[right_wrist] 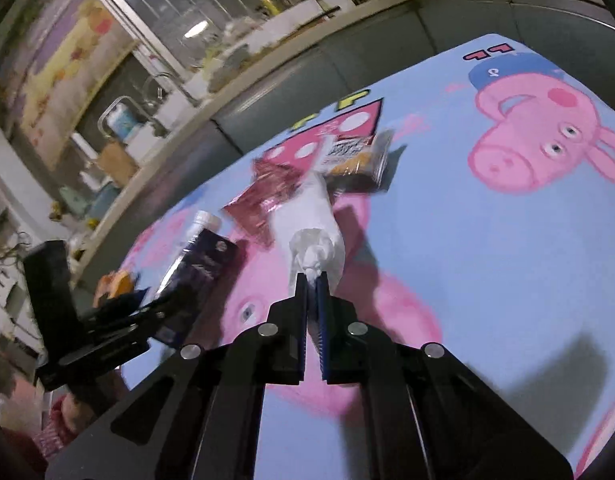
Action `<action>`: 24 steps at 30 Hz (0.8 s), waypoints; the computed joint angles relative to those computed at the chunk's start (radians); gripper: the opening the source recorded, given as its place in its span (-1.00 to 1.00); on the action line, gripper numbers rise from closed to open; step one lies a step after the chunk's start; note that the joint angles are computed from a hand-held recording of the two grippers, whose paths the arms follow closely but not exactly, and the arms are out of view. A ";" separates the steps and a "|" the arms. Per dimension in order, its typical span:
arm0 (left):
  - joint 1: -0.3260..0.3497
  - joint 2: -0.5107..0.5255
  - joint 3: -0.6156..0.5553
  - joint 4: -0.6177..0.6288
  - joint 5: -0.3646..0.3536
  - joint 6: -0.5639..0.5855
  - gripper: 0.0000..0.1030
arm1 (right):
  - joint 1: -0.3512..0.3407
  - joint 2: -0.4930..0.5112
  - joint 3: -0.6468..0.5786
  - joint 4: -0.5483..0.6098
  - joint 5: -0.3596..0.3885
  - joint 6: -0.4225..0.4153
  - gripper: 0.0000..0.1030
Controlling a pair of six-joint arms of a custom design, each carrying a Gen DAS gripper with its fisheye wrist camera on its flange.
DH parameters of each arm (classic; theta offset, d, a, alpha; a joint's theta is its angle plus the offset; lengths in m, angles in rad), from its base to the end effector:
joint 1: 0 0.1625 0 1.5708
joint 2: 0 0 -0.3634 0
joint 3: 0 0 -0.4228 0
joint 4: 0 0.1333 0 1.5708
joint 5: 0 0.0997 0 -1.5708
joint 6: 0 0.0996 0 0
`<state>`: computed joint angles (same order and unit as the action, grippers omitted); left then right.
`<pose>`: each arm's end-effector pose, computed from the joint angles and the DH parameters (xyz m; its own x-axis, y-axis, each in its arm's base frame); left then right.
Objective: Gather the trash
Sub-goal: 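Grasp the white milk carton with the left gripper while the right grasps the white tissue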
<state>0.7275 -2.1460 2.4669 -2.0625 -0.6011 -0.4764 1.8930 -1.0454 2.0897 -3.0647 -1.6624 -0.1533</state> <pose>-0.0893 -0.3679 0.2955 -0.7648 -0.0080 -0.6443 0.4335 0.7333 -0.5237 0.2849 -0.4611 0.0653 -0.9024 -0.4048 0.1478 -0.4280 0.8019 -0.4169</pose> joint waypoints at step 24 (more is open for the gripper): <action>-0.292 -0.283 0.067 0.767 -0.046 -0.614 0.51 | 0.137 -0.117 0.301 -0.185 -0.354 -0.120 0.14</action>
